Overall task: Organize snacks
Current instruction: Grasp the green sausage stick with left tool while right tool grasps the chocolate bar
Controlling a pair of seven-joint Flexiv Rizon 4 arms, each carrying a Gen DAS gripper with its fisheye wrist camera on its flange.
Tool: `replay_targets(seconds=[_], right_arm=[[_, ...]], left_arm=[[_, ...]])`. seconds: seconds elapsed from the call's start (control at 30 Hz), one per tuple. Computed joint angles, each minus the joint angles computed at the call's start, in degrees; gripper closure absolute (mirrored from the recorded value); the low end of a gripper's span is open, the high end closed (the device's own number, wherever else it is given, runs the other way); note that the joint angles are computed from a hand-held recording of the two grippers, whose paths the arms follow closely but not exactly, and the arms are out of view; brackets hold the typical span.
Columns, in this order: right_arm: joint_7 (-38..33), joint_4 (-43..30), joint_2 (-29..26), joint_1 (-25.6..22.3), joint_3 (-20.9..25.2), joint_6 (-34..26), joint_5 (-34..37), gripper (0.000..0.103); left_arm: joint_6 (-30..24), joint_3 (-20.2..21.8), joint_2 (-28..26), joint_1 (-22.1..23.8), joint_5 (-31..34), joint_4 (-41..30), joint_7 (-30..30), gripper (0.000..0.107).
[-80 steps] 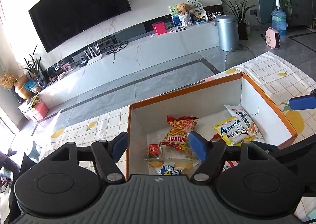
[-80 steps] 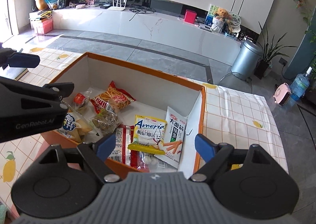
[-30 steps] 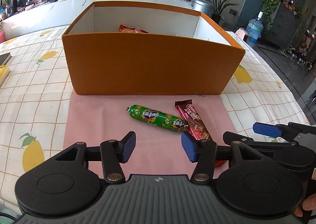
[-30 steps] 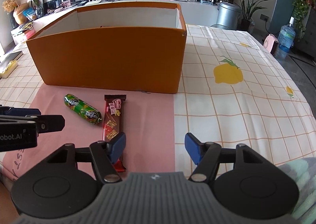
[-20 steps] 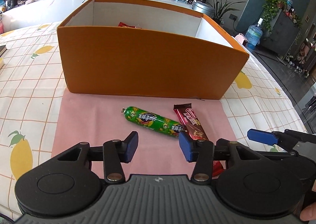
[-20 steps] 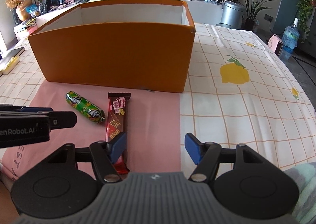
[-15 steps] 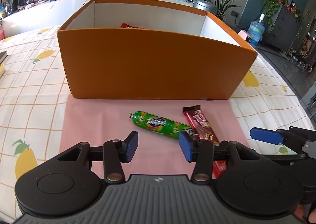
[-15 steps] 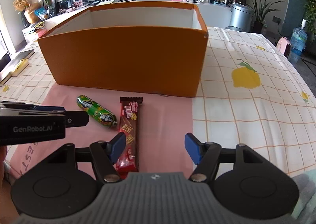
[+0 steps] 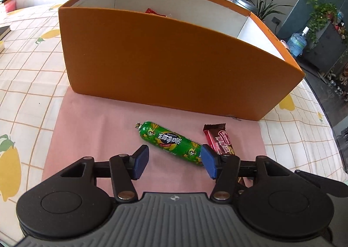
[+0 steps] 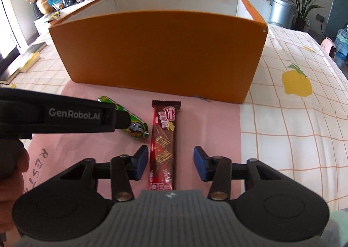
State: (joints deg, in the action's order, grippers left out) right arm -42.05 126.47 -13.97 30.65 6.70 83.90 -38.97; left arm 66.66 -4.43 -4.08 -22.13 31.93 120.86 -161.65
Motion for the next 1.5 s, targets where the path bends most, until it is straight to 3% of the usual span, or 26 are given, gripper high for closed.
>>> replay_targets(seconds=[0.2, 0.4, 0.6, 0.73, 0.87, 1.2, 1.37, 1.5], right_arm=[[4.05, 0.17, -0.04, 1.18, -2.39, 0.49, -3.54, 0.066], [5.44, 0.38, -0.04, 0.47, -2.21, 0.97, -5.48, 0.066], [6.5, 0.57, 0.24, 0.0, -1.96, 0.88, -4.82, 0.066], [6.54, 0.65, 0.49, -0.05, -1.8, 0.29, -5.67, 0.066], [7.4, 0.78, 0.73, 0.08, -2.2, -0.17, -7.42, 0.066], [16.72, 1.08, 0.61, -0.15, -4.6, 1.06, -20.29, 0.064], [17.47, 0.04, -0.23, -0.98, -3.53, 0.23, -22.18, 0.065], [17.36, 0.18, -0.16, -1.64, -3.29, 1.09, -23.56, 0.081]], left_arm=[[-0.47, 0.16, -1.01, 0.11, -1.66, -0.84, -1.96, 0.036], [-5.7, 0.07, -2.16, -0.95, -1.48, -3.71, -2.24, 0.034], [-7.89, -0.24, -0.49, -0.92, -3.66, -2.39, 3.24, 0.043], [-14.71, -1.38, 1.57, -0.61, -6.08, -2.2, 10.7, 0.048], [-17.56, -2.09, 3.35, -0.02, -6.42, -1.18, 14.28, 0.054], [-13.73, -3.25, 3.14, 0.61, 2.69, -0.5, 9.11, 0.071], [-12.65, -2.95, 2.88, 0.29, 4.61, -0.62, 7.87, 0.079], [-12.79, -3.12, 3.14, -0.05, 5.85, -0.51, 7.15, 0.079]])
